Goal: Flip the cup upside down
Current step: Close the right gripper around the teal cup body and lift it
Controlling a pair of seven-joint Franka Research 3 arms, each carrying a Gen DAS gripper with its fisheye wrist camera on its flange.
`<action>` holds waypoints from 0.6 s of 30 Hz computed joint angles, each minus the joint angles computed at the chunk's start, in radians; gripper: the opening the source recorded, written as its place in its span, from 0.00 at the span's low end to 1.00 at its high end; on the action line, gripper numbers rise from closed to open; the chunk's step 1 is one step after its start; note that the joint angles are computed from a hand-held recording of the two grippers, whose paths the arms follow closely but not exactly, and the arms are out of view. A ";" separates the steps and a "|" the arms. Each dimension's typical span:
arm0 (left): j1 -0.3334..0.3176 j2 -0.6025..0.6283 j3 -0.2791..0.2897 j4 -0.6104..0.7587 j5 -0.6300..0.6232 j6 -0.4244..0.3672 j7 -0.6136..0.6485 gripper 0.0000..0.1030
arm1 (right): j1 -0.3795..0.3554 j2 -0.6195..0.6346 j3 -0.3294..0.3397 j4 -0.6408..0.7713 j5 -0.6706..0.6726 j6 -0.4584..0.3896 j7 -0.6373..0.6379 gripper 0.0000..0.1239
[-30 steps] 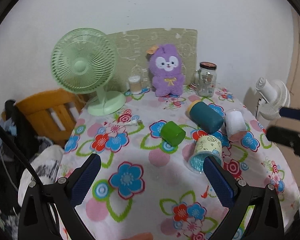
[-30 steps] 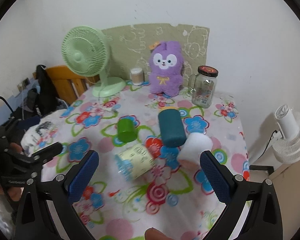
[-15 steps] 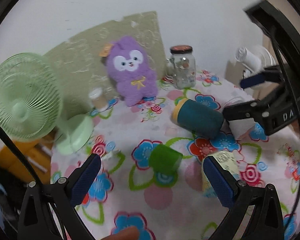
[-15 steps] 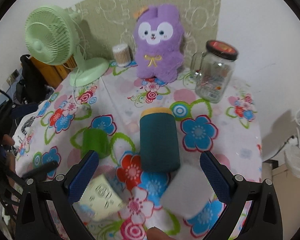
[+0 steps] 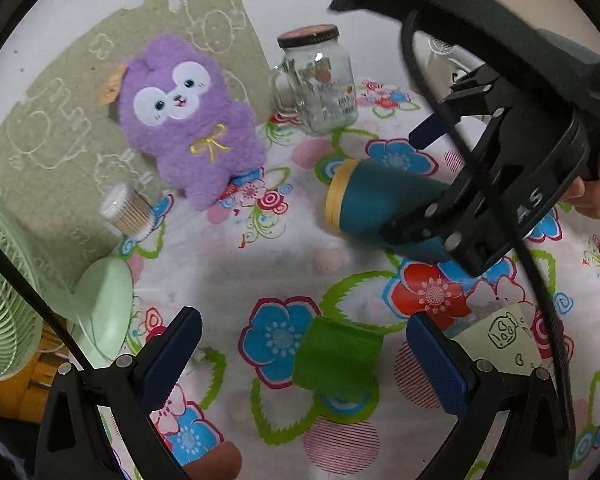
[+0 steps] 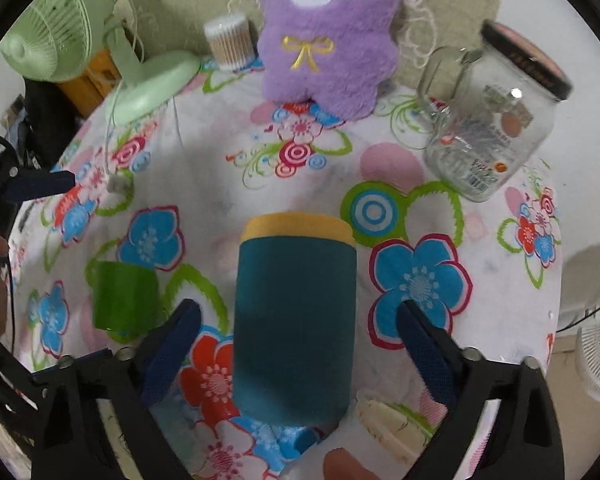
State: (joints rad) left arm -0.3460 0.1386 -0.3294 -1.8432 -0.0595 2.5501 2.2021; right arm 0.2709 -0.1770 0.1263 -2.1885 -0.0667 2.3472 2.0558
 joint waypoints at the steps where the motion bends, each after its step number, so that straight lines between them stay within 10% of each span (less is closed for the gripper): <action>1: -0.001 0.006 0.000 0.005 0.004 -0.005 0.001 1.00 | 0.003 0.009 -0.007 0.003 0.024 -0.003 -0.024 0.60; 18: 0.015 -0.076 0.007 -0.064 -0.081 -0.003 0.010 1.00 | 0.008 -0.097 0.043 -0.011 0.002 0.044 0.020 0.56</action>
State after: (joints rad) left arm -0.3310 0.0631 -0.3227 -1.9069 -0.1404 2.5474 2.2125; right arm 0.2791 -0.2743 0.1696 -2.1998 -0.0643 2.3915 2.0760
